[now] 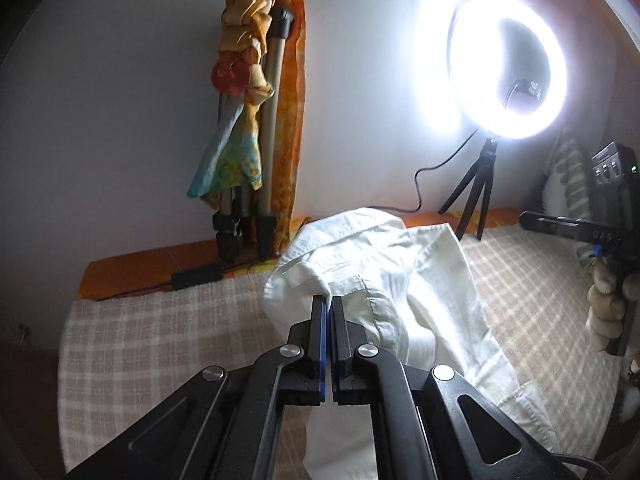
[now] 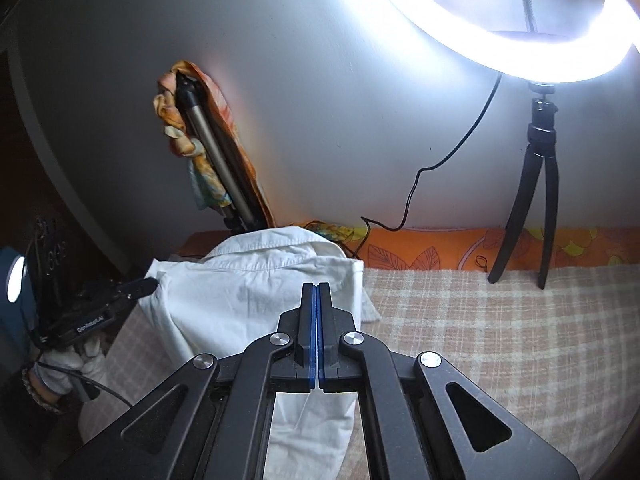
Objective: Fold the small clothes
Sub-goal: 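Grasp the collar with both tools and lift it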
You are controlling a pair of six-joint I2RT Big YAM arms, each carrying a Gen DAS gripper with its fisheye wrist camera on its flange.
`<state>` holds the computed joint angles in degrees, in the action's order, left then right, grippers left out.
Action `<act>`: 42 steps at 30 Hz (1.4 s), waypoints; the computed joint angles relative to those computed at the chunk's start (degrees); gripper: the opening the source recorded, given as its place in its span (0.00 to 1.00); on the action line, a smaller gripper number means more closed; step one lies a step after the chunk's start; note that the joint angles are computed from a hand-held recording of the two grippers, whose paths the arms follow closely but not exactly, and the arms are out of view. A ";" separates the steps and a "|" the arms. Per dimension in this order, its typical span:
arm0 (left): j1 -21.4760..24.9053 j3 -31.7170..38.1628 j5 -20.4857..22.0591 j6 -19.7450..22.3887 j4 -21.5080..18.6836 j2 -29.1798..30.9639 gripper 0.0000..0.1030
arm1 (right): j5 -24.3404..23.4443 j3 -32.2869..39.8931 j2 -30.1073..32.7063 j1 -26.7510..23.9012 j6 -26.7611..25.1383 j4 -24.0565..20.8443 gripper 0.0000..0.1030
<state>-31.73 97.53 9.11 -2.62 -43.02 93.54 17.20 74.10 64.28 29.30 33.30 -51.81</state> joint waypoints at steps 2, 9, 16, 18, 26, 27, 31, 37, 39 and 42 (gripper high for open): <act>0.02 0.48 -0.58 -0.27 -0.77 0.26 0.00 | -2.24 0.17 -0.53 -0.57 1.47 -1.35 0.04; 0.24 5.27 -2.22 -0.03 -1.59 5.54 0.00 | -6.01 -2.25 3.59 -3.60 -0.39 1.64 0.49; 0.92 13.64 -3.04 0.43 -5.33 14.92 0.00 | -14.14 -6.10 8.55 -11.59 0.06 8.68 0.46; 0.99 16.10 -2.50 -0.48 -6.88 17.61 0.19 | -15.58 -6.35 9.97 -12.75 -0.56 9.87 0.46; 0.59 18.08 -2.21 -3.32 -5.42 19.34 0.00 | -15.62 -5.45 11.38 -12.74 -3.59 11.14 0.01; 0.36 17.46 -2.40 -2.79 -4.90 18.62 0.00 | -14.65 -4.80 11.15 -11.95 -4.18 10.50 0.01; 0.25 14.67 -1.81 -2.65 -3.22 15.05 0.00 | -11.91 -2.98 8.94 -9.75 -4.66 8.83 0.01; -0.67 5.29 -3.03 -2.06 -0.10 4.69 0.00 | -6.06 -0.79 3.96 -4.32 -3.60 4.05 0.01; -1.11 1.97 -3.94 -1.98 1.12 1.16 0.00 | -3.95 -0.47 1.94 -1.81 -2.18 2.47 0.01; -1.95 -3.28 -5.22 -2.08 2.86 -4.20 0.00 | -0.71 -0.07 -0.64 2.62 0.10 0.04 0.01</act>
